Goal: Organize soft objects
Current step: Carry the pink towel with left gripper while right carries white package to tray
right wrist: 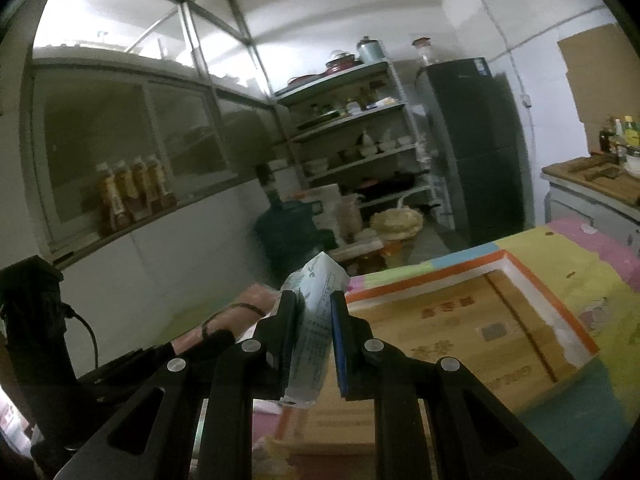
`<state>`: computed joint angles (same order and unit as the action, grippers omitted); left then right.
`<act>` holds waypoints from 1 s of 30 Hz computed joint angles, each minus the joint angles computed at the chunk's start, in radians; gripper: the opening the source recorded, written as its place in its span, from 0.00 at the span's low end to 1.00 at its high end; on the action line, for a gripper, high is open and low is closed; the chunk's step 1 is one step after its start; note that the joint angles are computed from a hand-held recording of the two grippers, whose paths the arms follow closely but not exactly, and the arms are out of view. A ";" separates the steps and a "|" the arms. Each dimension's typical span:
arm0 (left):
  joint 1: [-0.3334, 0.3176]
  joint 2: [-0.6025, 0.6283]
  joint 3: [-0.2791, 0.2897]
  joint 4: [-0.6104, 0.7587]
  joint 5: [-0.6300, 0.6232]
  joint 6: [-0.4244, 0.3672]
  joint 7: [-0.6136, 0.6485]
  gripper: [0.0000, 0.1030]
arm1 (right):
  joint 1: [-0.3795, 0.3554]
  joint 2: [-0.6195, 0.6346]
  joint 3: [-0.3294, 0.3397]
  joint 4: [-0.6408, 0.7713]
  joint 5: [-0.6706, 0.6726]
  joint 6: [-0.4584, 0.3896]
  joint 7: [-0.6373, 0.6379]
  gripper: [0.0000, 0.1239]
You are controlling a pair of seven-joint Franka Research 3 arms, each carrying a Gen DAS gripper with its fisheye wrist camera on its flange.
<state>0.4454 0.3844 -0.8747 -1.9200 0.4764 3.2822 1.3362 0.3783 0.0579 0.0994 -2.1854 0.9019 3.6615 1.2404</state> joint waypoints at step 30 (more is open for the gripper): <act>-0.526 0.154 0.314 0.276 -0.292 -0.241 0.189 0.33 | -0.183 -0.087 -0.085 -0.219 -0.205 -0.074 0.316 0.14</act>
<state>-0.0803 0.5383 -0.5606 -1.6444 0.1847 3.0414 1.5247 0.1956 -0.0296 0.0144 -2.4047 0.6972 3.5878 1.5560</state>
